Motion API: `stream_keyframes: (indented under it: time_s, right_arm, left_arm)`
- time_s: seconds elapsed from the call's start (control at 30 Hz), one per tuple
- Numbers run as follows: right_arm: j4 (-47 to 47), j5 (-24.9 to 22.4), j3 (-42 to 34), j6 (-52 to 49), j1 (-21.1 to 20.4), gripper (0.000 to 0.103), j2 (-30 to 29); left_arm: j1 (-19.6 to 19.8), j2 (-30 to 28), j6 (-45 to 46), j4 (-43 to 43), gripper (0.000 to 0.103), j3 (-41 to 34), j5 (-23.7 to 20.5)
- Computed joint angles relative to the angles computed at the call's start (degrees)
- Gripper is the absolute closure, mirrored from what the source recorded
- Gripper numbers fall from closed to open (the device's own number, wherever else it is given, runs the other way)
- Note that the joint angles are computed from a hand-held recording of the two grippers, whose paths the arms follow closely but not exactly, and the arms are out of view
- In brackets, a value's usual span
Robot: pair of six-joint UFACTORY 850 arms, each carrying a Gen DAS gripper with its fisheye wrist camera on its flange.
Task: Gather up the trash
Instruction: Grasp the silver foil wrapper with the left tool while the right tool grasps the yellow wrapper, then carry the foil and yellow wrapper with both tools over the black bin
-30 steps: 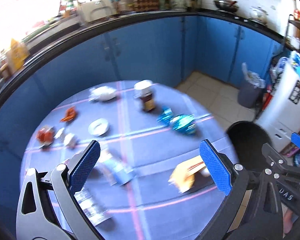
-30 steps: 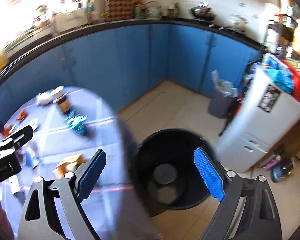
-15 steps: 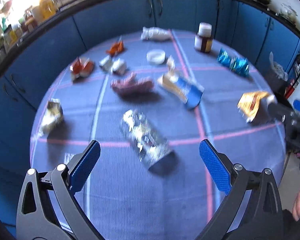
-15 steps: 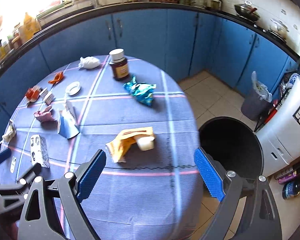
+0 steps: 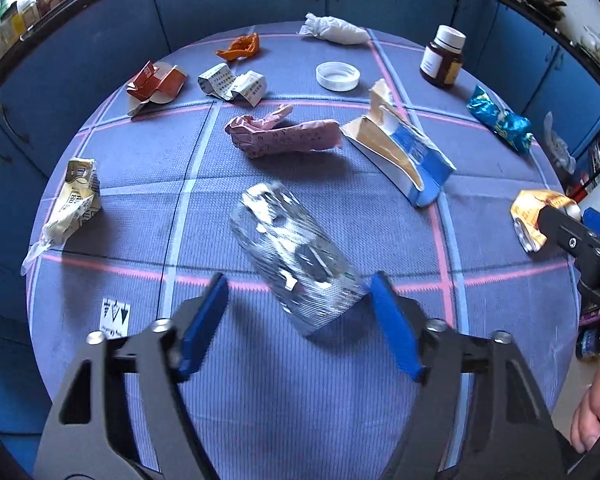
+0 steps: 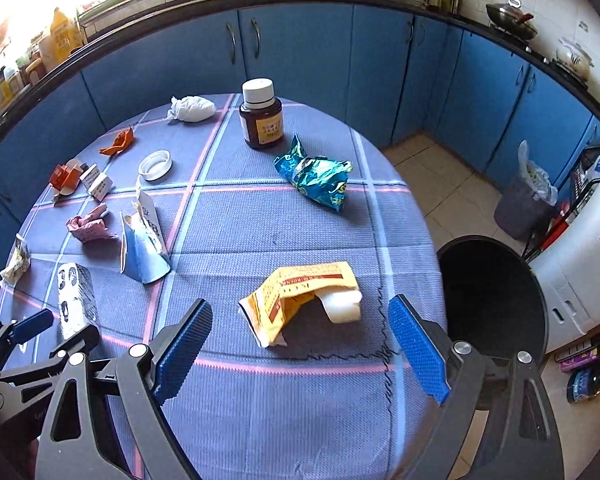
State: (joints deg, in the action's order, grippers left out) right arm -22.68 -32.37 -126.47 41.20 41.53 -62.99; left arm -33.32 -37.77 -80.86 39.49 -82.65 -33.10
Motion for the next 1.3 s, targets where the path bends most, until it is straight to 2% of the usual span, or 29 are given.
stream_keyframes:
  time_s: [0.1,0.23,0.27,0.3,0.33,0.37,0.43,0.47,0.53,0.57,1.0,1.3]
  right_arm:
    - [2.0,-1.3,-3.3,-2.1,-0.2,0.016,-2.1]
    - [3.3,-3.7,-7.9,-4.0,-0.3,0.016,-5.1]
    - [3.7,-4.2,-8.7,-4.4,-0.3,0.02,-5.6]
    - [3.7,-4.0,-8.7,-4.6,-0.3,0.027,-5.7]
    - [3.7,-4.5,-9.2,-5.0,-0.2,0.039,-6.0]
    - [4.3,-5.6,-10.7,-6.4,-0.2,0.042,-6.9]
    - [5.0,-4.8,-10.1,-7.4,-0.2,0.063,-6.7]
    - [4.3,-4.7,-9.5,-6.9,-0.1,0.065,-6.4]
    - [2.9,-3.8,-7.9,-5.7,0.1,0.078,-5.5]
    - [2.3,-3.1,-6.8,-5.2,0.2,0.09,-4.8]
    - [-6.9,3.8,6.8,3.2,1.2,0.091,4.5]
    - [-17.7,8.6,16.3,14.3,2.0,0.091,12.0]
  left_arm:
    - [0.7,-0.3,0.0,0.5,0.053,-0.4,0.6]
    - [1.8,0.0,-0.4,0.4,0.061,-0.1,3.1]
    - [2.0,0.2,-0.8,0.4,0.061,0.1,3.8]
    - [2.2,0.3,-1.3,0.7,0.063,0.3,4.4]
    - [2.3,0.4,-1.7,1.0,0.064,0.4,4.7]
    - [2.3,0.7,-2.7,2.0,0.064,0.7,5.0]
    - [2.2,0.9,-4.3,3.9,0.067,0.9,5.0]
    - [2.0,0.9,-4.3,4.4,0.068,0.8,4.6]
    - [1.7,1.1,-5.1,5.7,0.068,0.7,4.1]
    - [1.4,1.2,-6.1,6.9,0.068,0.7,3.7]
    - [-1.6,6.0,-18.2,20.2,0.072,3.9,1.2]
    - [-3.7,8.5,-21.6,24.7,0.072,4.9,-0.7]
